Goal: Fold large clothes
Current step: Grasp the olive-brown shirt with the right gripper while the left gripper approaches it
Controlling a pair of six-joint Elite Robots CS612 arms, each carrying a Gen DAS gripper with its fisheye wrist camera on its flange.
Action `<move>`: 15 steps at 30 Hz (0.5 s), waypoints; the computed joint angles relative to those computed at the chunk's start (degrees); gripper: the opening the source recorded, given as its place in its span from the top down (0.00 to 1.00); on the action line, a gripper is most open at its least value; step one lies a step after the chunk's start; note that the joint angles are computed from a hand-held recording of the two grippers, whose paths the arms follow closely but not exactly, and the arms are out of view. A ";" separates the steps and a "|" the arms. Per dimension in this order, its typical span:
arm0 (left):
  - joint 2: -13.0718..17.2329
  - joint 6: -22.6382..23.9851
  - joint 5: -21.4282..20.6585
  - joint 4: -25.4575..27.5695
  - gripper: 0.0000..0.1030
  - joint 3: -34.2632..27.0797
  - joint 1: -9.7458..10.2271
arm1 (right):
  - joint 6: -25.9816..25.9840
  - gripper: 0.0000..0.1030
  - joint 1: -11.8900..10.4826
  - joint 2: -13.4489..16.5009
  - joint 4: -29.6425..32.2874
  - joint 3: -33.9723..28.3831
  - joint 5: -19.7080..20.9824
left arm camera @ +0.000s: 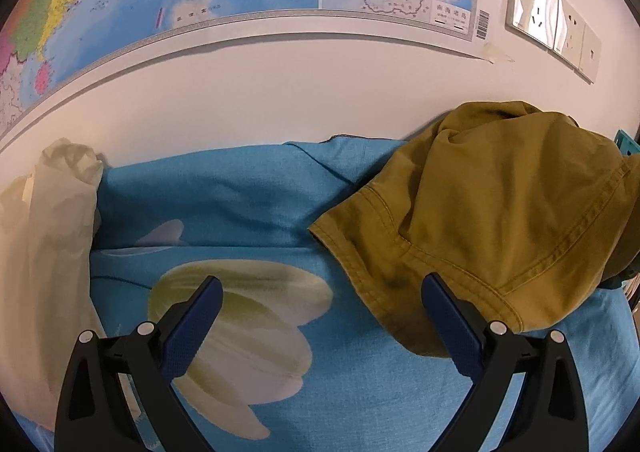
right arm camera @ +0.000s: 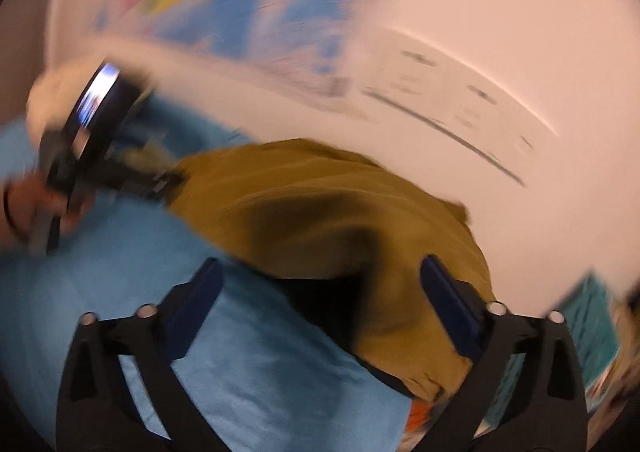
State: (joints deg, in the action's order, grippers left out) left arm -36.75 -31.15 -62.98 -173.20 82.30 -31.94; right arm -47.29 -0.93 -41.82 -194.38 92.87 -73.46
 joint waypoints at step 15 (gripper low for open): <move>-1.39 -0.98 3.58 0.77 0.07 2.14 0.86 | -14.85 0.97 4.06 7.25 -6.77 -9.11 -7.64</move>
State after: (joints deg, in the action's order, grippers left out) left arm -38.14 -32.13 -59.40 -172.42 84.43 -31.08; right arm -62.13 3.13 -34.57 -201.16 83.76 -81.10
